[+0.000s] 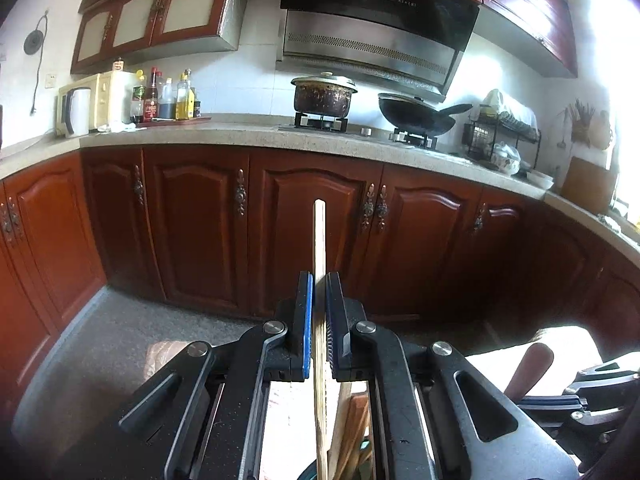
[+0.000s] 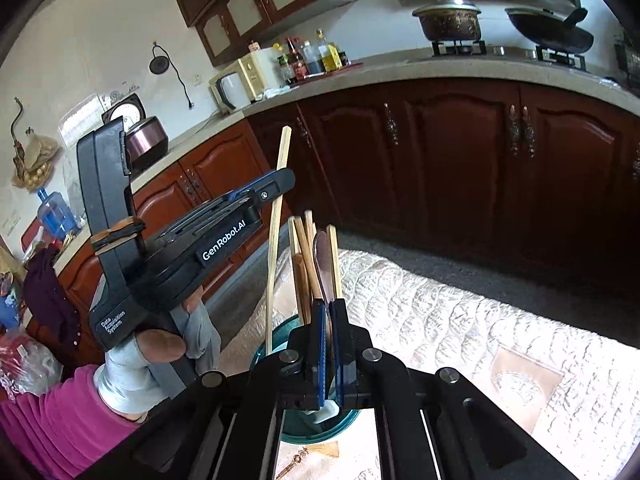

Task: Organize utensils
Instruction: 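Lift the gold spoon and chopstick and carry them over the holder, then lower the spoon and chopstick into the holder and open both grippers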

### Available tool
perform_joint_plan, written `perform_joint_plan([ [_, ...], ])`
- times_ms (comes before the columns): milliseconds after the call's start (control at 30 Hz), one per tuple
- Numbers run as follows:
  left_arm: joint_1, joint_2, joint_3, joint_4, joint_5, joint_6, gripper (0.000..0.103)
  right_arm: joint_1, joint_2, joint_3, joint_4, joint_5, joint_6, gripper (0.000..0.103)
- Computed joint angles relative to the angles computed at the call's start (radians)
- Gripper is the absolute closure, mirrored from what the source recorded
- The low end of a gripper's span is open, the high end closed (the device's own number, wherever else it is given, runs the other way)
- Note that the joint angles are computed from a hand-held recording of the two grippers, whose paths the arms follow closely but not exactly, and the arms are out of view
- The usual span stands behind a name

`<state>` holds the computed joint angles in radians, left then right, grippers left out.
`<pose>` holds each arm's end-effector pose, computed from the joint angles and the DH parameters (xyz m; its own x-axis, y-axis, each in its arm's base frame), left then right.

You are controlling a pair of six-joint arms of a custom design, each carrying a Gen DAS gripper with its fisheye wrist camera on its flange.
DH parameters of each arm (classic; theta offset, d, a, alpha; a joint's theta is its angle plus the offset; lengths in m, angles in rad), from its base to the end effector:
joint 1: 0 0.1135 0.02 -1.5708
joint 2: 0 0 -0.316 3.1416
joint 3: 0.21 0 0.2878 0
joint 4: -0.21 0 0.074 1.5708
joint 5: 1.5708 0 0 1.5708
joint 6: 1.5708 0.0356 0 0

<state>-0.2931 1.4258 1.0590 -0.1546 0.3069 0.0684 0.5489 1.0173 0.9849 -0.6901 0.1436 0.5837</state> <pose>0.3341 -0.1121 0.3275 -0.4398 0.2008 -0.8754 0.5576 0.8251 -0.0909 0.1896 0.1100 0.3609 -0.7048 0.2083 -0.6781 -0.0436 0.9414 0.3345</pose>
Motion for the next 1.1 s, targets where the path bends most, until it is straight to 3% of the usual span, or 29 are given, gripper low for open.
perform_joint_plan([
  [567,0.066,-0.103,-0.101,-0.088,0.071,0.037,0.098,0.020,0.047,-0.098,0.047,-0.057,0.029,0.100],
  [767,0.103,-0.133,-0.112,-0.182,0.130,0.054,0.098,0.027,0.064,-0.098,0.037,-0.052,0.041,0.100],
  [933,0.145,-0.136,-0.097,-0.259,0.171,0.103,0.098,0.026,0.023,-0.089,0.019,-0.031,0.056,0.086],
  [1100,0.189,-0.087,-0.018,-0.428,0.284,0.174,0.098,0.027,-0.020,-0.096,0.006,-0.019,0.093,0.086],
])
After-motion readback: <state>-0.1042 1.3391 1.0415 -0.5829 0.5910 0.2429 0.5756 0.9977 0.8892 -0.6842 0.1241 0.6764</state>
